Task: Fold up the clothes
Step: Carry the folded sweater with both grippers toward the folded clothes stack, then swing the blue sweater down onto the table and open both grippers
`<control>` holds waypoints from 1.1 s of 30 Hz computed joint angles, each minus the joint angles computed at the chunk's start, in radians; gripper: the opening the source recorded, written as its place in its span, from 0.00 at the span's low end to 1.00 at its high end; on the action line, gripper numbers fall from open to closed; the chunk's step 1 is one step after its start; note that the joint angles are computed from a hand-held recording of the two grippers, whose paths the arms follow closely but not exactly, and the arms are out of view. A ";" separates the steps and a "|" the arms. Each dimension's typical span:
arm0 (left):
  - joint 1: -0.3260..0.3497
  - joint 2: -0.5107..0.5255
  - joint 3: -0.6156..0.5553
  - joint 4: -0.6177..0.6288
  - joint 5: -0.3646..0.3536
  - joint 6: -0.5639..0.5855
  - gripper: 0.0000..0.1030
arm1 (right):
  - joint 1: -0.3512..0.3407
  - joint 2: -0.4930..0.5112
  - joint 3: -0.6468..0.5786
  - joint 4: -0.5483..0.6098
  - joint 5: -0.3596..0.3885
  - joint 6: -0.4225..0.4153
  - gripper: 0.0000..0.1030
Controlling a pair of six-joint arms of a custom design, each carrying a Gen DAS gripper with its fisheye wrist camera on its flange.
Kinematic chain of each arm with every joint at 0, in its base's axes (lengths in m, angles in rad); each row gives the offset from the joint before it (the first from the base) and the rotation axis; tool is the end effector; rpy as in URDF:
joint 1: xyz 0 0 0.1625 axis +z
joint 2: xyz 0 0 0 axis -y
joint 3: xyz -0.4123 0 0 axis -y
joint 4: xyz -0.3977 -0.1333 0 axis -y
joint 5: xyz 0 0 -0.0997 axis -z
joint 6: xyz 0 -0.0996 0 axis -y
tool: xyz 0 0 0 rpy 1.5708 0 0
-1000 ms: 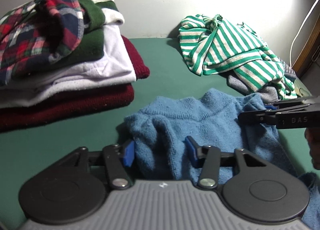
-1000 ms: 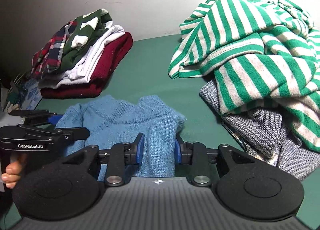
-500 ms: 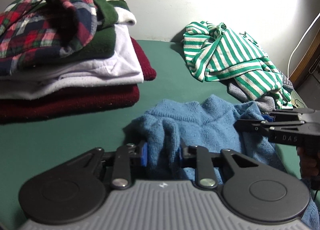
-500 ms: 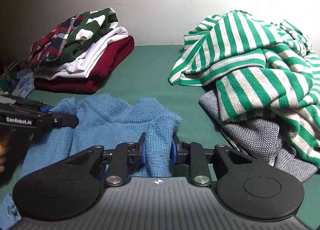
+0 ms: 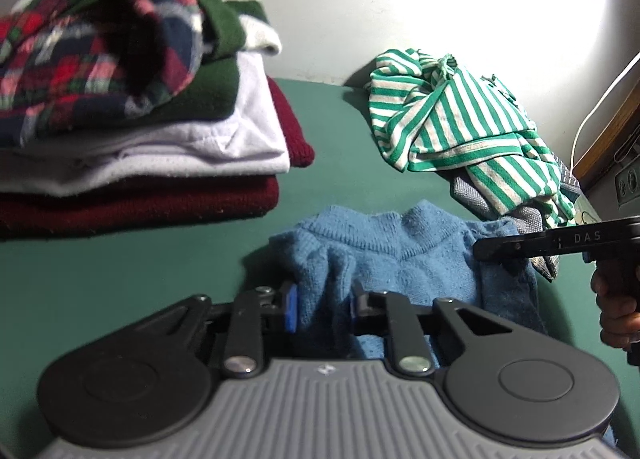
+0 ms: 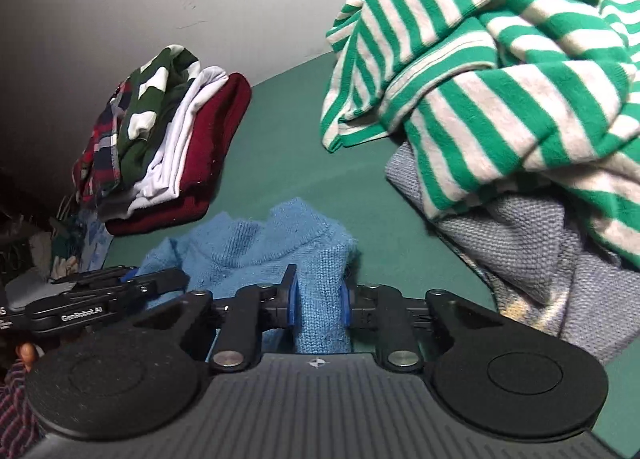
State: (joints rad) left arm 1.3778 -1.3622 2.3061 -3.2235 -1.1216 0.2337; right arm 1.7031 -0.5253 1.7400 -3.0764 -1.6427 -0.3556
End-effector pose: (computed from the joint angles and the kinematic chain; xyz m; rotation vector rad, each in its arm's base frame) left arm 0.0864 -0.4782 0.2406 0.3272 2.5223 -0.9258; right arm 0.2067 -0.5973 -0.0701 0.7113 -2.9233 0.4259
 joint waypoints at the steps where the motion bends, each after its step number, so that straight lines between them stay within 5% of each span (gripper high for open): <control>1: -0.008 0.000 0.004 -0.008 0.014 0.008 0.18 | 0.001 -0.003 0.008 -0.009 -0.002 -0.009 0.20; 12: -0.128 -0.049 0.083 -0.095 0.140 0.050 0.17 | 0.033 -0.074 0.092 -0.088 0.033 -0.081 0.19; 33: -0.432 -0.423 0.374 -0.016 0.317 -0.091 0.15 | 0.056 -0.271 0.358 -0.213 0.148 -0.175 0.18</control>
State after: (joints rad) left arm 0.9460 -1.7856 2.6801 -3.2397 -0.8046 0.1428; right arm 1.7587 -0.7959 2.0984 -3.2890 -1.4945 -0.5309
